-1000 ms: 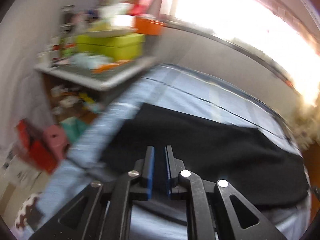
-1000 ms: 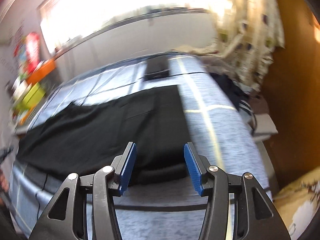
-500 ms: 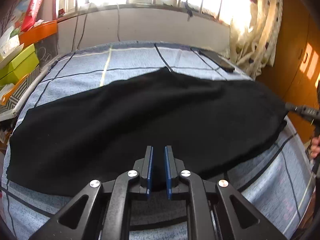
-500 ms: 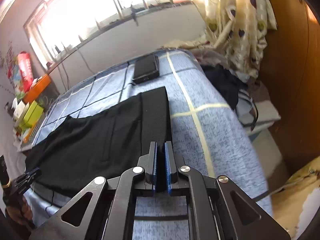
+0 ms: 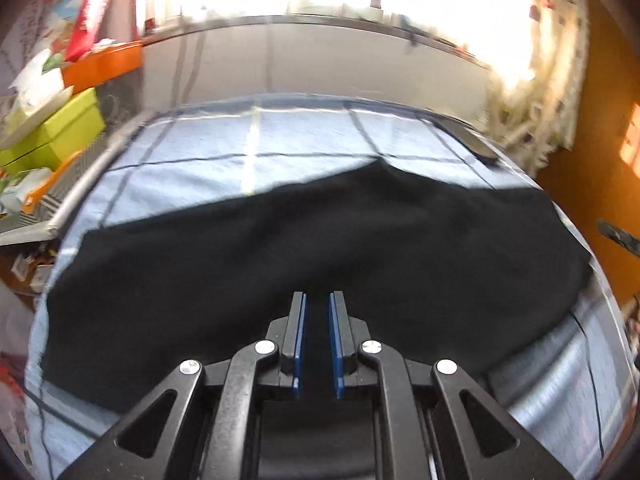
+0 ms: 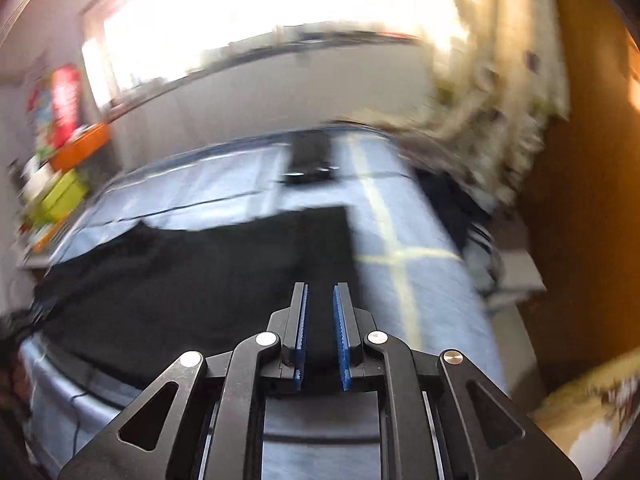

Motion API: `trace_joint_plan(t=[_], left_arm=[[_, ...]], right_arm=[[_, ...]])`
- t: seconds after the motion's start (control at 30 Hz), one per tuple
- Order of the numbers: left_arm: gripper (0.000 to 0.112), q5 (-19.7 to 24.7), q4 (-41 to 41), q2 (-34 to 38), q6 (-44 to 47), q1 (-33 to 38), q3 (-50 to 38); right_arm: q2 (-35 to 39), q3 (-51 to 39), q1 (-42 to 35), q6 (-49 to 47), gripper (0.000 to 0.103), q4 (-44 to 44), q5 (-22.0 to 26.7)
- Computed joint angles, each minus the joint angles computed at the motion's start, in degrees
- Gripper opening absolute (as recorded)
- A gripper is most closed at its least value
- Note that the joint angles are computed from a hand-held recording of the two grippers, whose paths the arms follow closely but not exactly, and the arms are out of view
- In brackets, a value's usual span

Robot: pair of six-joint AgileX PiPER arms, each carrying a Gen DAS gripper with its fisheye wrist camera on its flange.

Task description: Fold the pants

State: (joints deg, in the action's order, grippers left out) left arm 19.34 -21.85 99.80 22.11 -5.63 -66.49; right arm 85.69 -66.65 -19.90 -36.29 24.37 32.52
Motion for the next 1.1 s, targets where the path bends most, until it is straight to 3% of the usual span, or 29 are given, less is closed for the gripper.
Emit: trace_joint_plan(t=[0.13,0.2,0.27,0.33,0.4,0.47,0.53,0.6,0.67,0.77,0.83,0.93,1.1], left_arm=[[0.013,1.8,16.1,7.0,-16.0,1.1,-9.1],[0.013,4.9,23.1,10.8,-23.1,2.0,-13.8],[0.018,5.9,21.7,13.4,-21.5,3.8,-16.4],[0.025,6.3,22.0,13.7,-21.0,4.9,-17.2],[0.025,7.2,22.3,13.6,-21.2,6.1,-17.9],[0.025,6.3,23.8,14.0,-23.2,7.3,-18.9],[0.025,7.1,26.7,15.6,-26.9,8.3,-21.4],[0.025,10.1,25.8,19.2,-26.2,9.4,-26.3],[0.028,8.2,23.9,19.9,-23.6,10.4,-26.6],[0.028,10.9,29.1,21.4,-27.8,9.3,-30.1],[0.028,10.4,27.6,19.3,-27.8,9.4,-27.9],[0.028,4.6,22.1,11.9,-22.7,8.9,-17.6],[0.028,-1.1,8.3,0.4,-8.4,6.3,-1.5]], right_arm=[[7.5,-5.8,7.0,0.9,0.014,-3.9,1.0],[13.8,-11.4,8.9,6.7,0.014,-9.0,2.6],[19.4,-16.9,9.6,15.2,0.014,-17.0,4.7],[21.9,-20.1,8.6,15.8,0.014,-15.9,6.3],[21.3,-20.9,8.6,16.7,0.014,-16.6,6.3],[19.8,-19.7,9.0,16.9,0.021,-18.0,3.4],[21.7,-22.9,8.8,19.5,0.039,-21.2,5.1],[25.7,-27.4,8.7,22.7,0.039,-24.9,7.6],[27.4,-29.5,7.8,21.6,0.042,-23.8,7.9],[25.8,-28.5,7.9,22.4,0.043,-23.5,7.3],[22.2,-24.5,8.5,21.0,0.043,-21.6,5.6],[14.9,-14.6,9.9,14.0,0.043,-16.4,2.1],[5.1,-0.7,13.3,7.5,0.043,-10.6,-0.2]])
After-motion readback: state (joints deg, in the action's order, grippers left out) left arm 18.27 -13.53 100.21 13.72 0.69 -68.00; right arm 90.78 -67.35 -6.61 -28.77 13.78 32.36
